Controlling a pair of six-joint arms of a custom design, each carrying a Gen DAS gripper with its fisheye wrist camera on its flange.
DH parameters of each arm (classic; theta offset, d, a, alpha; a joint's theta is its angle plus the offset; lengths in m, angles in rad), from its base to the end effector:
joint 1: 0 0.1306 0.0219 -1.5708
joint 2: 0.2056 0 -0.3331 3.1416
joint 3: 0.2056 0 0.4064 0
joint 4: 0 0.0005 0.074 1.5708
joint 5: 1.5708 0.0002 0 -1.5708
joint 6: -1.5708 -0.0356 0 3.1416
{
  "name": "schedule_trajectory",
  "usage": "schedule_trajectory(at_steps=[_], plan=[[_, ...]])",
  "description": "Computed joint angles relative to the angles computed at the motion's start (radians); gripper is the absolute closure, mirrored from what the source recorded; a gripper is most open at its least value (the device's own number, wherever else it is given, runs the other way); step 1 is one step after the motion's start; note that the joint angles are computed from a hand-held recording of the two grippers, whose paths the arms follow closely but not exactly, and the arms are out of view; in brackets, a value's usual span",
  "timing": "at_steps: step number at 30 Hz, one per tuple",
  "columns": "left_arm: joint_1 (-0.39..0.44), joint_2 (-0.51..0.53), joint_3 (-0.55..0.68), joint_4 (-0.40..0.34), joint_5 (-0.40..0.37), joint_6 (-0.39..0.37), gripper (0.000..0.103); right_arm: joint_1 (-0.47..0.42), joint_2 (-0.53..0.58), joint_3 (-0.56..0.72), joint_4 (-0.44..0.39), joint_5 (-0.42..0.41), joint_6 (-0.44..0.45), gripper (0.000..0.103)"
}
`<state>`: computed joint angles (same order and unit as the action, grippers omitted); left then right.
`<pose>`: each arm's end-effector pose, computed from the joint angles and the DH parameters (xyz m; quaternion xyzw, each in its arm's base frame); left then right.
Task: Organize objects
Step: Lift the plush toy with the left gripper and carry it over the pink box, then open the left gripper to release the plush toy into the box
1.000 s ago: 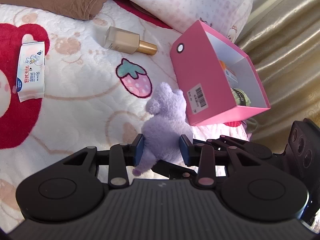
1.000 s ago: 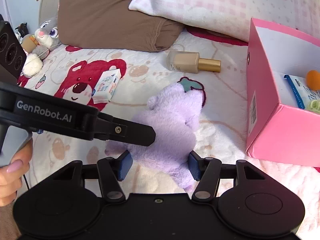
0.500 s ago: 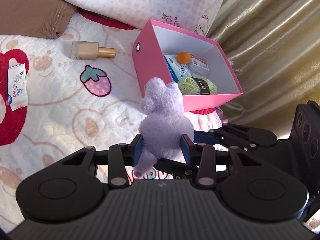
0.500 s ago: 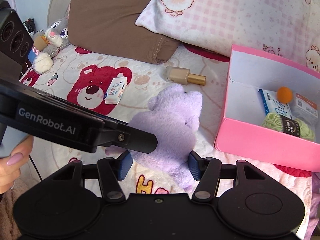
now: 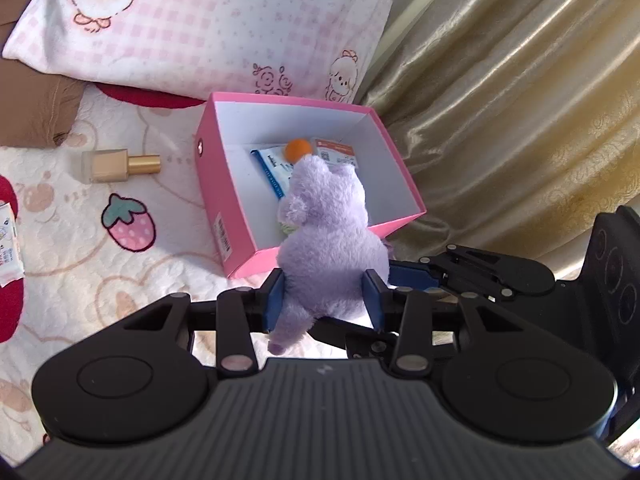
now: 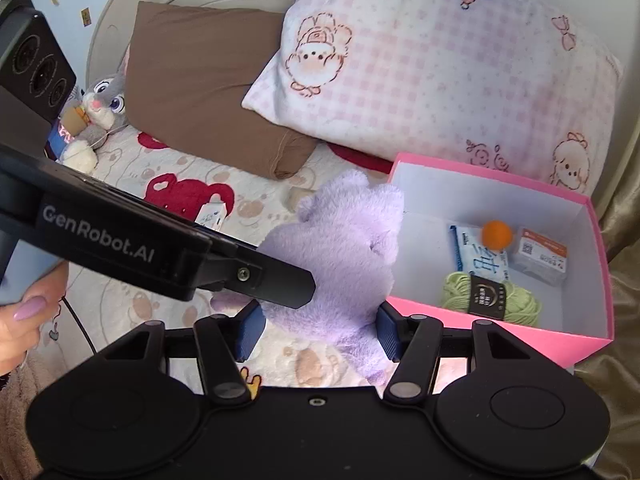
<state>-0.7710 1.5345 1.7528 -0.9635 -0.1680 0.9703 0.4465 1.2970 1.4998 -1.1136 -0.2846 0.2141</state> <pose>0.4017 -0.3827 0.4728 -0.1243 0.9049 -0.2562 0.3163 0.4139 0.2087 0.4592 -0.3472 0.8710 0.1704 0.3030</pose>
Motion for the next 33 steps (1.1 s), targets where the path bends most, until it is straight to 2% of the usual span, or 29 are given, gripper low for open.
schedule_trajectory(at_steps=[5,12,15,19,24,28,33], plan=[[0.016,0.088,0.118,0.003,0.010,-0.026,0.063,-0.041,0.013,0.031,0.025,0.017,0.021,0.040],[0.062,0.270,0.317,-0.015,0.042,-0.035,0.063,-0.106,0.147,0.149,0.035,0.017,0.064,0.040],[0.085,0.361,0.409,-0.032,0.069,-0.012,0.063,-0.132,0.248,0.240,-0.003,0.009,0.091,0.040],[0.111,0.456,0.487,-0.021,0.066,0.040,0.063,-0.168,0.364,0.335,-0.029,-0.026,0.094,0.040],[0.140,0.584,0.619,-0.071,0.089,0.073,0.062,-0.202,0.517,0.462,-0.105,-0.072,0.108,0.040],[0.156,0.630,0.639,-0.067,0.136,0.112,0.062,-0.207,0.588,0.511,-0.149,-0.063,0.130,0.040],[0.161,0.685,0.679,-0.073,0.153,0.134,0.061,-0.204,0.632,0.533,-0.161,-0.020,0.142,0.037]])
